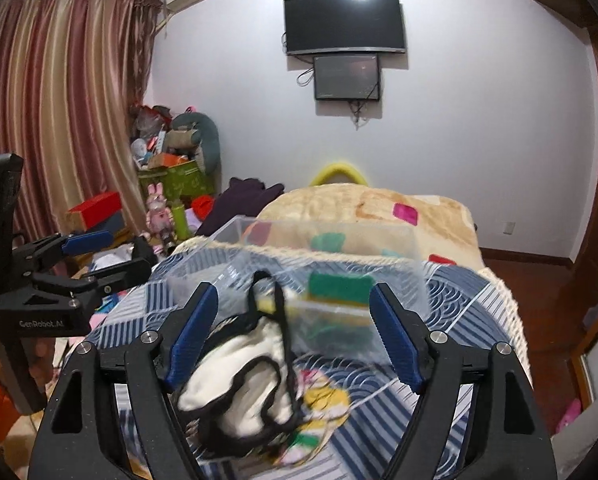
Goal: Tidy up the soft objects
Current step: 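Grasp the black bag with the right tool while the left tool grasps the braided bracelet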
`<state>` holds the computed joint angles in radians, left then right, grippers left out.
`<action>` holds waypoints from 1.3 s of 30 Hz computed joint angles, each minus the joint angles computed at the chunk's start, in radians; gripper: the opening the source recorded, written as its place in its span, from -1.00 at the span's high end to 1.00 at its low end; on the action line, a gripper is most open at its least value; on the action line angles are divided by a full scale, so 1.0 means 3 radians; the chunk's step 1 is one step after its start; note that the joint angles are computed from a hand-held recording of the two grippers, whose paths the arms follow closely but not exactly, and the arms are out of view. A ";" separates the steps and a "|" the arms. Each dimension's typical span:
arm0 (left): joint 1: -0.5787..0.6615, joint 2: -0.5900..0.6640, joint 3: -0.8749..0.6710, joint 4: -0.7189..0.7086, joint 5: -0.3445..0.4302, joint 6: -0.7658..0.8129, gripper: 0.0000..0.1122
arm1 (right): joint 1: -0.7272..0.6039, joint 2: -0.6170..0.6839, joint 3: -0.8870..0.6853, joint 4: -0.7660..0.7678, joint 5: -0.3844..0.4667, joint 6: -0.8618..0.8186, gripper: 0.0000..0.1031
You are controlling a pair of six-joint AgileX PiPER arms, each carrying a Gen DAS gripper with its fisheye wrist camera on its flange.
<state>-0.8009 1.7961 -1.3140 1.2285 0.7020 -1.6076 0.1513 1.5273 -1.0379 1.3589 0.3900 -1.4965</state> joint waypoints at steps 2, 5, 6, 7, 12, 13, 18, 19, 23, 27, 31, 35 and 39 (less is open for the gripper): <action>-0.0021 -0.0025 0.0121 -0.0041 -0.0029 -0.0049 -0.70 | 0.0062 -0.0021 0.0082 0.0023 -0.0015 -0.0057 -0.47; -0.0022 -0.0016 0.0300 -0.0185 -0.0140 -0.0068 -0.70 | 0.0101 -0.0051 0.0200 0.0099 0.0003 -0.0172 -0.48; -0.0031 0.0008 0.0338 -0.0206 -0.0155 -0.0085 -0.70 | 0.0122 -0.0049 0.0245 0.0183 -0.0006 -0.0239 -0.48; -0.0035 0.0040 0.0354 -0.0237 -0.0164 -0.0080 -0.70 | 0.0115 -0.0039 0.0264 0.0216 0.0018 -0.0267 -0.49; -0.0047 0.0137 0.0503 -0.0243 -0.0274 -0.0269 -0.70 | 0.0180 0.0041 0.0350 0.0211 0.0019 -0.0263 -0.59; -0.0031 0.0124 0.0554 -0.0196 -0.0326 -0.0358 -0.70 | 0.0187 0.0046 0.0364 0.0167 0.0023 -0.0219 -0.59; 0.0040 0.0138 0.0708 -0.0143 -0.0532 -0.0643 -0.70 | 0.0202 0.0174 0.0380 0.0028 0.0042 -0.0086 -0.59; 0.0047 0.0153 0.0710 -0.0145 -0.0525 -0.0654 -0.70 | 0.0214 0.0198 0.0381 0.0000 0.0018 -0.0071 -0.59; 0.0060 0.0224 0.0678 -0.0035 -0.0478 -0.0740 -0.70 | 0.0278 0.0208 0.0392 -0.0042 -0.0138 -0.0064 -0.59; 0.0061 0.0296 0.0634 0.0116 -0.0477 -0.0835 -0.56 | 0.0210 0.0184 0.0399 0.0041 -0.0098 -0.0105 -0.58; 0.0046 0.0284 0.0663 0.0236 -0.0496 -0.0957 -0.28 | 0.0103 0.0137 0.0417 0.0112 0.0007 -0.0153 -0.34; 0.0065 0.0237 0.0722 0.0313 -0.0544 -0.1063 -0.02 | 0.0042 0.0106 0.0433 0.0235 0.0043 -0.0233 0.02; 0.0116 0.0192 0.0790 0.0419 -0.0621 -0.1207 0.37 | 0.0010 0.0155 0.0407 0.0232 0.0078 -0.0204 0.30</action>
